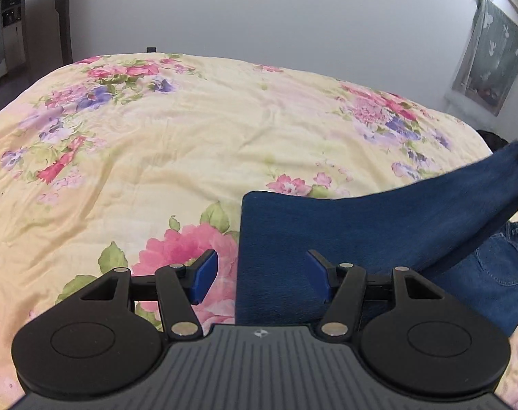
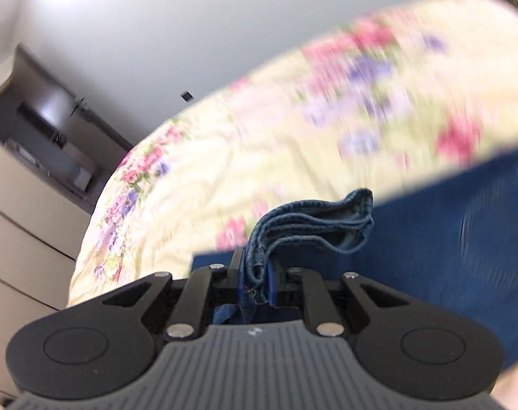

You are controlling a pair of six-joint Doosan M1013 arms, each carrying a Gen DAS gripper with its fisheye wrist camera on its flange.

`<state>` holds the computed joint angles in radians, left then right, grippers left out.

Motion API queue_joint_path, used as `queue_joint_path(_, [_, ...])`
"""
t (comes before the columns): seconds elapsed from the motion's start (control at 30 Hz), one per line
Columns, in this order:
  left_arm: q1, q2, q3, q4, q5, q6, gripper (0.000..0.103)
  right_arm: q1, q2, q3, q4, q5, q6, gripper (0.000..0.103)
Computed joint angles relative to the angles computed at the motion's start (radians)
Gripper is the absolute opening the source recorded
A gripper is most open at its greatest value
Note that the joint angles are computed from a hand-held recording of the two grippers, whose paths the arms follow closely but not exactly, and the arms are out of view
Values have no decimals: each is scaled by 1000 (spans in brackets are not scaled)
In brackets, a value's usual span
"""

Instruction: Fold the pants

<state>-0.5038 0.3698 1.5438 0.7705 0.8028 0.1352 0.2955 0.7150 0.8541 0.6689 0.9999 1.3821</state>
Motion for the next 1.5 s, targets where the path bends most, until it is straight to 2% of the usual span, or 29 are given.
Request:
queue_joint_path(0.13, [-6,19,-27,10,-7,18,66,-2,-10,-110,-110,-36,-109,7])
queue_joint_path(0.23, [-10,46,-53,8,-27,40,64,-40,-24,-141,-166,-59,-169,7])
queue_joint_path(0.33, [-12,78,-82,-9,-57,64,60,-83,-24,-153,-245,-79,-168,7])
queue_joint_path(0.47, [-14,132,-137,-67,-68,151,54,-145,12,-145,-370,-91,-96,7])
queue_joint_path(0.6, [-16,187,-199,-142,-60,251,46,-197,105,-153,-490,1,87,6])
queue_joint_path(0.67, [-19,208,-223,-151,-59,289,45,-206,130,-117,-561,6,172,6])
queue_joint_path(0.7, [-20,218,-236,-151,-56,305,45,-212,139,-106,-579,2,190,6])
queue_joint_path(0.77, [-21,240,-264,-169,-43,344,45,-235,152,-86,-522,4,204,6])
queue_joint_path(0.9, [-18,282,-313,-227,-5,410,41,-233,173,-108,-490,10,155,6])
queue_joint_path(0.97, [-18,293,-321,-237,4,413,41,-225,161,-109,-492,10,131,6])
queue_joint_path(1.07, [-22,294,-314,-213,-7,384,41,-232,123,-90,-402,-52,23,4])
queue_joint_path(1.17, [-21,289,-308,-206,-25,365,41,-229,94,-81,-384,-102,-57,4])
queue_joint_path(1.23, [-22,293,-316,-217,-19,391,41,-221,92,-77,-444,-118,-83,4])
queue_joint_path(1.4, [-29,322,-359,-235,43,459,41,-215,160,-86,-599,-52,11,4])
queue_joint_path(1.5, [-29,315,-357,-230,45,459,41,-205,159,-36,-687,-113,68,11])
